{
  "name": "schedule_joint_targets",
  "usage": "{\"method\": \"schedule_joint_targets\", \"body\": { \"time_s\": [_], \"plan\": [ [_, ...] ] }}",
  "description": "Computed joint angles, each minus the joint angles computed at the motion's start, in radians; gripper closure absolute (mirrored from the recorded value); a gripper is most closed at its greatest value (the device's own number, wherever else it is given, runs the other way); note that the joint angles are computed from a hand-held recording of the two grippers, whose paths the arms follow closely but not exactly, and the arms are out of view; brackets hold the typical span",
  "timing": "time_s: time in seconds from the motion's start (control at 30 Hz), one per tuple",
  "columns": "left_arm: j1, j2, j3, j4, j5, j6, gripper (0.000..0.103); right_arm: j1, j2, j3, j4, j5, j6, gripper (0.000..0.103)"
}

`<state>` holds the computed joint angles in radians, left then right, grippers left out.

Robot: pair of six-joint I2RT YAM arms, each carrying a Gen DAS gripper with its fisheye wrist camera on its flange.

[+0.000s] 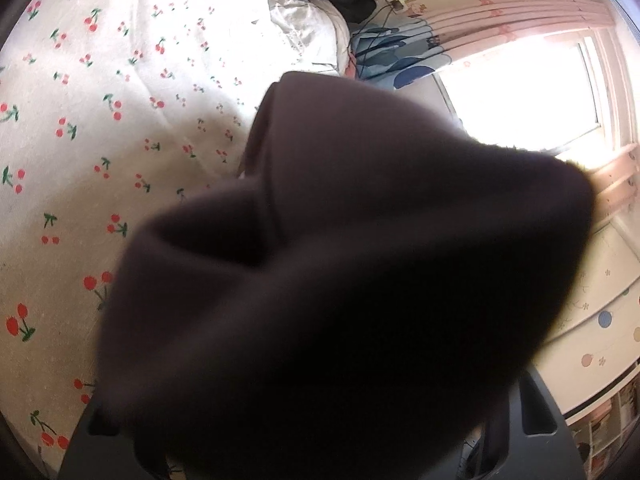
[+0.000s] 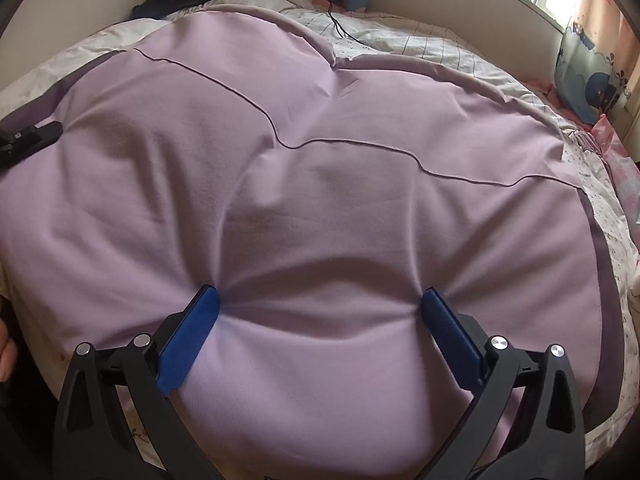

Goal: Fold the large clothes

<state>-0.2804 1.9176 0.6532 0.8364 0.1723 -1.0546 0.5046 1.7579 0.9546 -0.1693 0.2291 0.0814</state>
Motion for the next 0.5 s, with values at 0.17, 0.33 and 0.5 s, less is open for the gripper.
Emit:
{"method": "schedule_joint_targets", "body": {
  "time_s": [0.17,0.33,0.5],
  "plan": [
    [-0.111,-0.148,-0.041,-0.098,-0.141,0.143,0.048,-0.018,0.019,0.038,-0.039,-0.04,-0.02,0.006],
    [-0.23,-0.259,0.042,-0.284,-0.249,0.285,0.053,-0.028,0.007,0.009,-0.001,-0.063,-0.029,0.006],
    [-0.393,-0.262,0.225,-0.456,-0.377,0.402,0.054,-0.12,-0.043,0.022,-0.077,-0.24,-0.132,0.006]
  ]
}}
